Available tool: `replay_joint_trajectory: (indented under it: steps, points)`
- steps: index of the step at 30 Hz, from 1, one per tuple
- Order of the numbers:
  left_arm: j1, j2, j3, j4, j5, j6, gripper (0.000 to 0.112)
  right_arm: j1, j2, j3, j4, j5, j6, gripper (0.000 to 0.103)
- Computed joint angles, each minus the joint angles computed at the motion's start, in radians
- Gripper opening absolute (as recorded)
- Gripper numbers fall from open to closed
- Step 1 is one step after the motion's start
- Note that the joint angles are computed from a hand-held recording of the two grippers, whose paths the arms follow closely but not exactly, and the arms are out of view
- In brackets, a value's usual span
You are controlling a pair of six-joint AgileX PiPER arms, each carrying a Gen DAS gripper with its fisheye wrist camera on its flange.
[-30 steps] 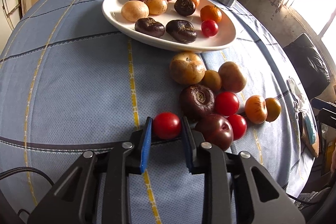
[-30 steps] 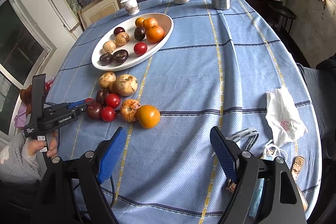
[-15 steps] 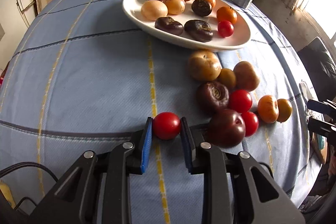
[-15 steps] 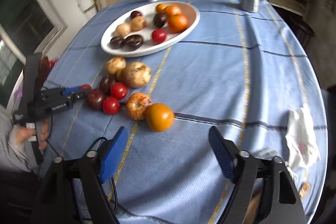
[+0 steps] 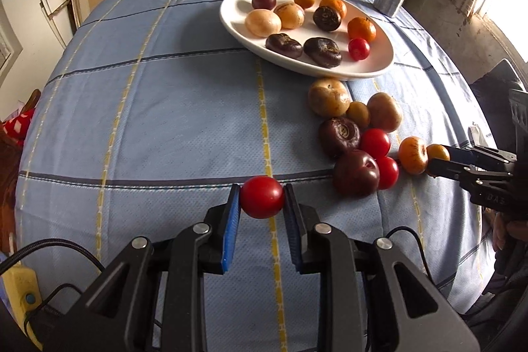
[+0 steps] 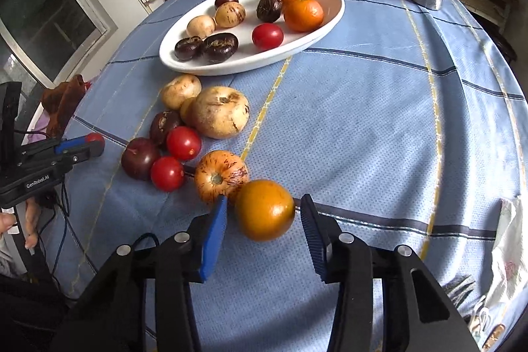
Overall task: Organize fruits
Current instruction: 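Grasp the orange with the right tool, carry both fruits onto the plate, open both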
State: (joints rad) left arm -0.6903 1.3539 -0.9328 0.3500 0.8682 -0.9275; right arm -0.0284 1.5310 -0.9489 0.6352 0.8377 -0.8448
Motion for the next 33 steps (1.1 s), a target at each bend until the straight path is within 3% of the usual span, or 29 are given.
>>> replay_joint_trajectory:
  steps: [3,10,15,19,23,30,33]
  points:
    - [0.012,0.001,-0.002,-0.022,-0.003,0.019,0.025,-0.020,0.013,-0.001,0.035,0.027,-0.029,0.038]
    - [0.031,0.054,-0.054,-0.044,-0.016,0.068,0.025,-0.038,-0.002,0.008,0.050,0.047,-0.052,0.037]
    - [0.098,0.115,-0.193,-0.067,-0.001,0.180,0.025,-0.071,-0.028,-0.123,0.083,0.087,-0.021,0.037]
    - [0.190,0.213,-0.425,-0.085,0.034,0.321,0.025,-0.052,-0.005,-0.354,0.127,0.113,0.023,0.037]
    - [0.271,0.389,-0.728,-0.131,0.092,0.471,0.025,0.024,0.082,-0.553,0.124,0.097,0.085,0.037]
    - [0.338,0.822,-1.328,-0.257,0.261,0.642,0.025,0.173,0.326,-0.703,-0.001,0.037,0.207,0.037]
    - [0.349,0.940,-1.463,-0.301,0.300,0.667,0.025,0.205,0.425,-0.765,-0.040,0.045,0.257,0.037]
